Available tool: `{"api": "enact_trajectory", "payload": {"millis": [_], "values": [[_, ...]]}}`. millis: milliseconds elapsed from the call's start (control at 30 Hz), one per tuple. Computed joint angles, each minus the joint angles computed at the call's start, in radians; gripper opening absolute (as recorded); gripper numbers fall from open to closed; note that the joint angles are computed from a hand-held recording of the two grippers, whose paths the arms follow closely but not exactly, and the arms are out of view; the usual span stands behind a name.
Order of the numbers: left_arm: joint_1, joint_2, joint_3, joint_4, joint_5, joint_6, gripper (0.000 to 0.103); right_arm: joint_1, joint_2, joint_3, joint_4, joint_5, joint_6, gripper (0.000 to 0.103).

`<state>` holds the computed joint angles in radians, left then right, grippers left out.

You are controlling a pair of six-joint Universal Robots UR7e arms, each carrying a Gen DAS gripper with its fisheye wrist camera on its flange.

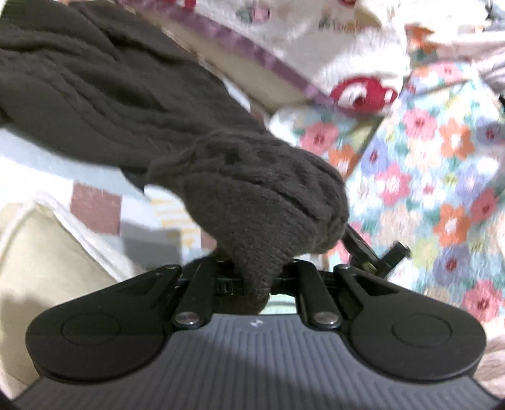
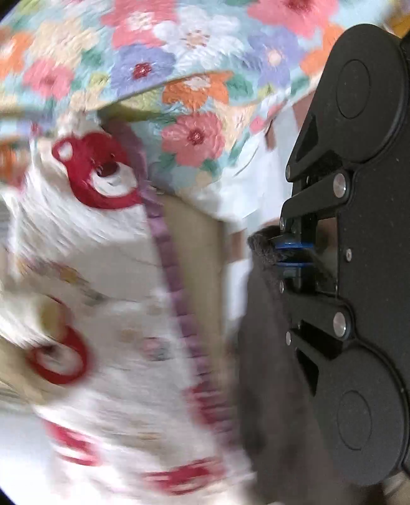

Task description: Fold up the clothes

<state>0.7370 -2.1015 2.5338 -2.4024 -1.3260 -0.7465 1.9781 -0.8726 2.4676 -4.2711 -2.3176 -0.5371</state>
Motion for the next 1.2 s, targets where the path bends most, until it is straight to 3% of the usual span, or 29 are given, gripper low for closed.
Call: {"api": "enact_trajectory", "payload": {"millis": [33,133,167,233,300,433,500,600,700,800,933,1067,1200], "values": [[0.004,0.023,-0.011,0.045,0.001,-0.02,0.01,-0.043,-0.016,0.029,0.055,0.021,0.043,0.009],[0.022,0.101,-0.031,0.115,-0.025,-0.033,0.011,-0.155,-0.121,0.095,0.326,0.08,0.329,0.011],[0.031,0.122,-0.031,0.109,-0.042,-0.032,0.013,-0.182,-0.136,0.108,0.354,0.093,0.385,0.013],[0.04,0.153,-0.03,0.092,-0.06,-0.034,0.015,-0.202,-0.138,0.121,0.313,0.101,0.411,0.019],[0.034,0.166,-0.035,0.086,-0.046,-0.025,0.023,-0.19,-0.142,0.119,0.263,0.105,0.359,0.02],[0.017,0.156,-0.047,0.084,-0.008,-0.013,0.037,-0.149,-0.16,0.096,0.275,0.101,0.298,0.026],[0.0,0.132,-0.053,0.101,0.025,-0.021,0.04,-0.141,-0.17,0.092,0.311,0.152,0.299,0.026],[-0.015,0.097,-0.055,0.118,0.077,-0.039,0.041,-0.154,-0.194,0.111,0.376,0.29,0.292,0.026],[-0.02,0.059,-0.05,0.132,0.116,-0.071,0.041,-0.152,-0.178,0.118,0.411,0.353,0.265,0.03],[-0.034,0.02,-0.053,0.192,0.176,-0.104,0.042,-0.132,-0.142,0.09,0.474,0.333,0.272,0.038],[-0.045,-0.02,-0.067,0.295,0.238,-0.152,0.046,-0.076,-0.101,0.047,0.539,0.236,0.283,0.038],[-0.046,-0.056,-0.066,0.328,0.263,-0.172,0.046,-0.039,-0.09,0.027,0.559,0.191,0.263,0.039],[-0.039,-0.039,-0.09,0.378,0.331,-0.189,0.047,-0.016,-0.054,0.04,0.428,0.217,0.12,0.038]]}}
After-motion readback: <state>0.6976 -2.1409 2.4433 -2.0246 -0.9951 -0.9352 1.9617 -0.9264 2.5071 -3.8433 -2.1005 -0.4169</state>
